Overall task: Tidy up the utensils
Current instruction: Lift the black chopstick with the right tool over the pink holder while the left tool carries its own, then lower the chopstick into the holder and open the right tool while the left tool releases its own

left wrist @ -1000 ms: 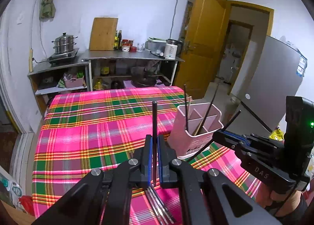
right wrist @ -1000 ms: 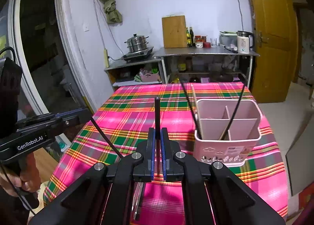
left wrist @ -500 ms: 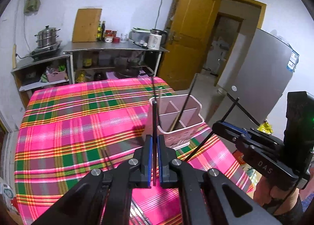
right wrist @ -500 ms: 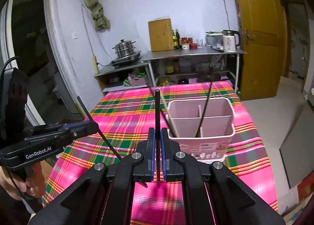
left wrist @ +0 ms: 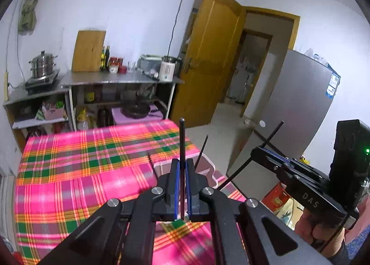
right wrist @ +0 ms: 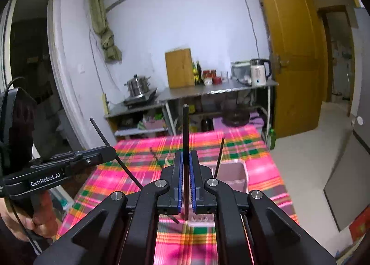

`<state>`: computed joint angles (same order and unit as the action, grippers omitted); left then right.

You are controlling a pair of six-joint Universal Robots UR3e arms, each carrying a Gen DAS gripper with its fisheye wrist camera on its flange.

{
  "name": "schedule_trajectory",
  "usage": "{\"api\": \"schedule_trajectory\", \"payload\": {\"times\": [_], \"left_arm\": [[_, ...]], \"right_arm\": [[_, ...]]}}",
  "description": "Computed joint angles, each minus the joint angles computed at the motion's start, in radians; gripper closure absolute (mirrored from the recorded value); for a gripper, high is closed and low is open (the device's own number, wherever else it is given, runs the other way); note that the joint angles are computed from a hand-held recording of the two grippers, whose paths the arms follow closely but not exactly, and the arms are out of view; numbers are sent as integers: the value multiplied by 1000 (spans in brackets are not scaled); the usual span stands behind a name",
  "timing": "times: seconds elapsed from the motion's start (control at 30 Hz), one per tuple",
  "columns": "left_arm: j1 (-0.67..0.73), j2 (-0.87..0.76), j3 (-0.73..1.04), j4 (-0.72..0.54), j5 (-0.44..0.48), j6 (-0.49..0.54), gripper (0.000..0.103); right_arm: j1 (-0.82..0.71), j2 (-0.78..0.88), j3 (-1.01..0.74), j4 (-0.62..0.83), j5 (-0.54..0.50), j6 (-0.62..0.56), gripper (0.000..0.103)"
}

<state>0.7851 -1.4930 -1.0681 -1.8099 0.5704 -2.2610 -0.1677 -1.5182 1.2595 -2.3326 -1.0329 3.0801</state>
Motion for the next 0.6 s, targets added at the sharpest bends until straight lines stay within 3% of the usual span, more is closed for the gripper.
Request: {"api": "schedule_trajectory", "payload": {"times": [0.27,0.47,0.6], "left_arm": [[-94,-94,45,215,23,-174,99],[-167,-131,-57,439,83,-276,99],[-196,-149,-132,523,115,-295,99]], "right_arm": [[-5,102,-131,-26,-17,37,98],[12,176,-142,-57,-48,47,98],[24,207,-111,-83,-71,43,98]]}}
